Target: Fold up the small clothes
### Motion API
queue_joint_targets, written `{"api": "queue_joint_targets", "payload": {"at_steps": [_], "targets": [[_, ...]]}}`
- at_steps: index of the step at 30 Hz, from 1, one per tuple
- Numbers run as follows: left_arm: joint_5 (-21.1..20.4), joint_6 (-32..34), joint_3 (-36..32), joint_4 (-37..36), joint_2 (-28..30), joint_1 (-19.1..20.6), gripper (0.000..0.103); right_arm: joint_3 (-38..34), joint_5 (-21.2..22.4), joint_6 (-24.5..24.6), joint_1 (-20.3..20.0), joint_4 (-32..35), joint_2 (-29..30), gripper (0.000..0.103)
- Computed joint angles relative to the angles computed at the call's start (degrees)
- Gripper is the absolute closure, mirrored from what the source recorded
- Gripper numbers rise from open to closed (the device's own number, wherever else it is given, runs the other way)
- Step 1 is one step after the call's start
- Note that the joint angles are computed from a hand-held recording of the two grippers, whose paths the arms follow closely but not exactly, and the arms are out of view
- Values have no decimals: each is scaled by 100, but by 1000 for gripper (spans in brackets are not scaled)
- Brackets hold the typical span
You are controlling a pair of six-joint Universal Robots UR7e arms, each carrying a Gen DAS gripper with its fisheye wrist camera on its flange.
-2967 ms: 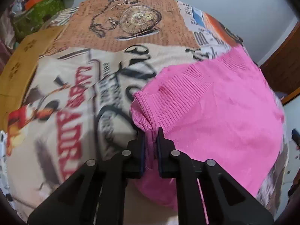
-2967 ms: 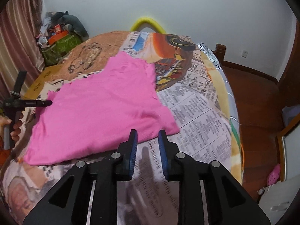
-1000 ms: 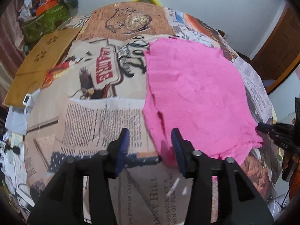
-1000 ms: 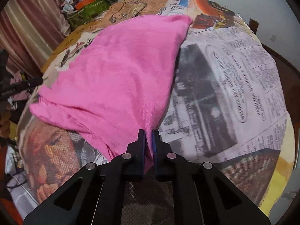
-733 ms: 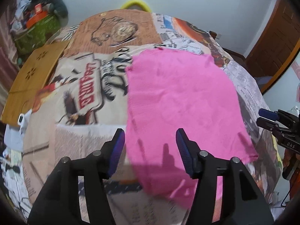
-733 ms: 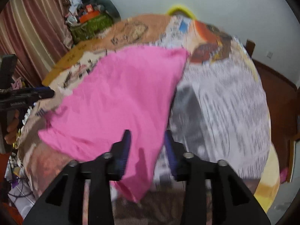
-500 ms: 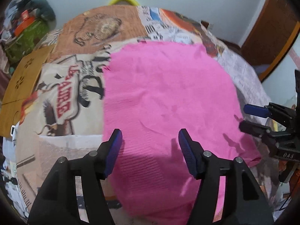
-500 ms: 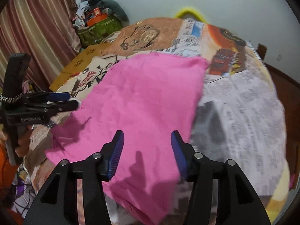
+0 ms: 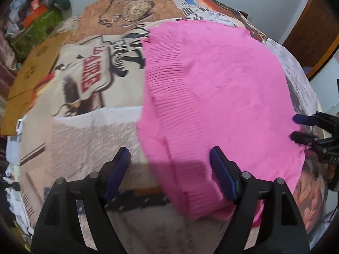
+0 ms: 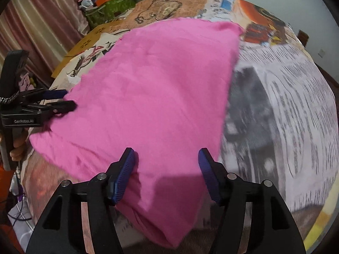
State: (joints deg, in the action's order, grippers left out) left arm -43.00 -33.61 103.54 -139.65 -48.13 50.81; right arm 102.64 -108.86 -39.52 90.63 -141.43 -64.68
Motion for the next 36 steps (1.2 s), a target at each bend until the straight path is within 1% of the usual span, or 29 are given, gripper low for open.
{"api": "queue_joint_targets", "payload": {"at_steps": [3, 5, 10, 12, 16, 18, 20, 22, 25, 28, 31, 33, 34, 35, 36], "targets": [[181, -324, 180, 231, -167, -108, 25, 107, 19, 89, -27, 31, -163, 44], [231, -490, 312, 293, -291, -163, 25, 153, -14, 100, -15, -30, -209, 44], [170, -783, 607, 186, -544, -278, 25, 313, 61, 97, -40, -128, -452, 44], [-5, -766, 735, -82, -610, -297, 25, 374, 114, 95, -64, -166, -547, 44], [-580, -769, 842, -578, -647, -232, 25, 460, 84, 117, -101, -196, -593, 44], [-727, -761, 854, -756, -607, -238, 25, 495, 68, 141, -127, -122, -591, 44], [-778, -742, 825, -771, -542, -266, 25, 534, 104, 130, -150, -36, -622, 44], [-660, -724, 755, -630, -439, -335, 25, 560, 156, 140, -160, 87, -645, 44], [-394, -718, 684, -372, -356, -449, 25, 623, 214, 62, -148, -73, -631, 44], [-164, -769, 703, -103, -414, -579, 25, 617, 195, 44, -116, -129, -596, 44], [203, -891, 698, 398, -456, -748, 25, 662, 132, -66, -75, -256, -602, 44], [310, -939, 686, 681, -466, -797, 25, 713, 102, -138, -53, -383, -616, 44], [312, -953, 676, 804, -463, -808, 23, 742, 103, -174, -41, -452, -623, 44], [294, -970, 663, 920, -449, -811, 18, 754, 121, -195, -40, -474, -631, 44], [298, -958, 671, 926, -437, -812, 15, 760, 141, -203, -41, -467, -634, 44]]}}
